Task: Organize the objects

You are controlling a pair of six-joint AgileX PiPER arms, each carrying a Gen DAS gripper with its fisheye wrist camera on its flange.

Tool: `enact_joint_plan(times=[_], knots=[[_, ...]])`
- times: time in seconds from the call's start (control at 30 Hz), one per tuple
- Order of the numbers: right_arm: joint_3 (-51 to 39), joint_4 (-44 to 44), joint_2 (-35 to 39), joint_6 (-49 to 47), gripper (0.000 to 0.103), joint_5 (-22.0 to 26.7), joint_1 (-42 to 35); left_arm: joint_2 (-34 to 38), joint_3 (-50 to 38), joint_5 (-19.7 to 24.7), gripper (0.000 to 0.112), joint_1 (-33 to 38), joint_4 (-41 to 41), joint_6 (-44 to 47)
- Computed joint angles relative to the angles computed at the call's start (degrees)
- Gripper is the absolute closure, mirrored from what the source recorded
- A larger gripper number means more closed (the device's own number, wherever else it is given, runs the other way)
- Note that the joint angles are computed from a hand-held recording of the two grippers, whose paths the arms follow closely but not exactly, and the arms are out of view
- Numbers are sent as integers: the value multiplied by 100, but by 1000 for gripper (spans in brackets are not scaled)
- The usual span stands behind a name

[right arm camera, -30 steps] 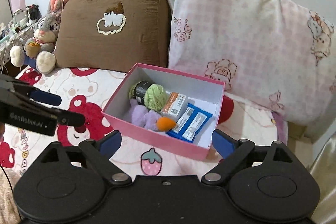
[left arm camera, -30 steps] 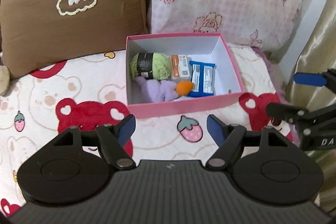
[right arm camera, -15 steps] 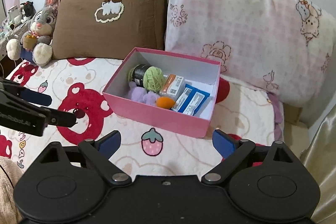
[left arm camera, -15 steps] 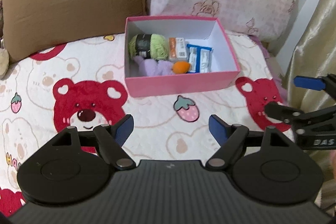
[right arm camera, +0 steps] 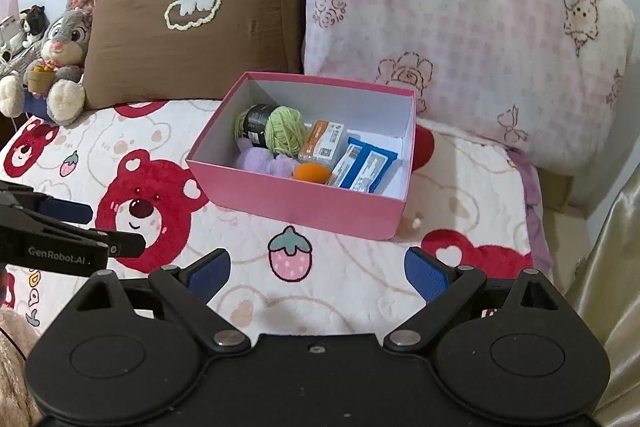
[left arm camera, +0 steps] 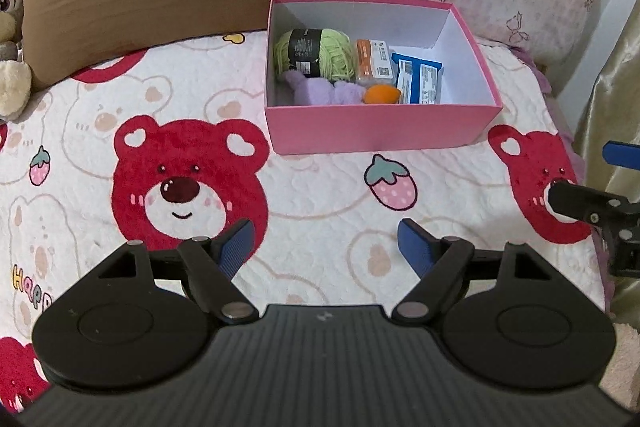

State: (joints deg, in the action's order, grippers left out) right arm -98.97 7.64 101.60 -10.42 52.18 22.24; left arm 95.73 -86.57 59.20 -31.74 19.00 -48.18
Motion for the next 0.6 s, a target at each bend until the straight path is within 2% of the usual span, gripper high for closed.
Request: enact_joint_plan(times=[0.47,0.6], knots=[[-29,-385,114,627,7,36,112,129,-36,-121,33,96,7,-214],[19,-480,99,582,7,8,204,134,-18,-209,28,98,7,-215]])
